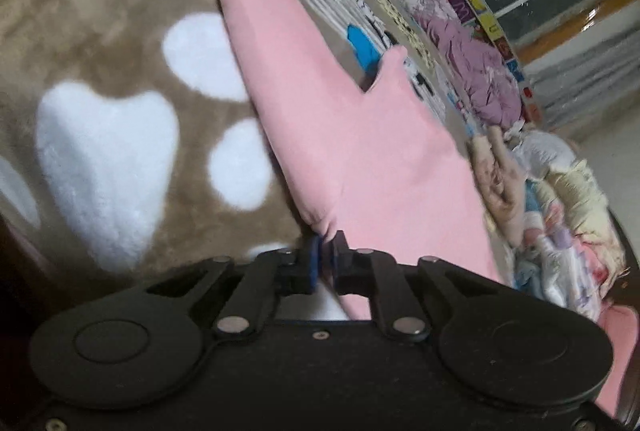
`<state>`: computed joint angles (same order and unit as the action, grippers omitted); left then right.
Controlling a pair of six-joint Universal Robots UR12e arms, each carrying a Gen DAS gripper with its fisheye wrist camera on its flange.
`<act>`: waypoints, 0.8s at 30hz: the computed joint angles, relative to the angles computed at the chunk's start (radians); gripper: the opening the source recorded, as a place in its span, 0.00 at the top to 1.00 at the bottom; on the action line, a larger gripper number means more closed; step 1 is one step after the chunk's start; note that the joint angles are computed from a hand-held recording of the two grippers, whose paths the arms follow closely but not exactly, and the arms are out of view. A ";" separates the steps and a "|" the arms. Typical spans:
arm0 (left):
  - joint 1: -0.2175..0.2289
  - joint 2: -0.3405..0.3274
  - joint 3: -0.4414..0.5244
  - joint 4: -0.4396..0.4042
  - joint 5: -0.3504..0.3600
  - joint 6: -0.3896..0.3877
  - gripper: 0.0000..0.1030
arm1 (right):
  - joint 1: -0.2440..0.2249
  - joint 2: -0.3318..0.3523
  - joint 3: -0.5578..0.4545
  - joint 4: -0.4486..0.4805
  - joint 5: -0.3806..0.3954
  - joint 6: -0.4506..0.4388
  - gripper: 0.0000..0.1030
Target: Fold clothes
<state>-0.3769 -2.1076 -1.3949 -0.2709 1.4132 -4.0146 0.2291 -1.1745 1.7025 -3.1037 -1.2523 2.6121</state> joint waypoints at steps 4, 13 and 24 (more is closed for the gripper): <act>-0.027 0.024 -0.017 0.065 0.124 0.085 0.90 | -0.004 -0.005 0.015 -0.095 0.007 0.047 0.62; -0.049 -0.038 0.091 -0.134 0.006 0.375 0.87 | 0.002 -0.034 0.037 0.027 -0.053 0.009 0.55; -0.074 -0.058 0.120 -0.148 -0.026 0.558 0.80 | -0.066 -0.065 0.098 -0.042 -0.091 0.237 0.62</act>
<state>-0.4513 -2.1658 -1.2745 -0.4194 1.3868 -3.4568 0.1629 -1.2399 1.8001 -3.1458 -1.3431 2.8489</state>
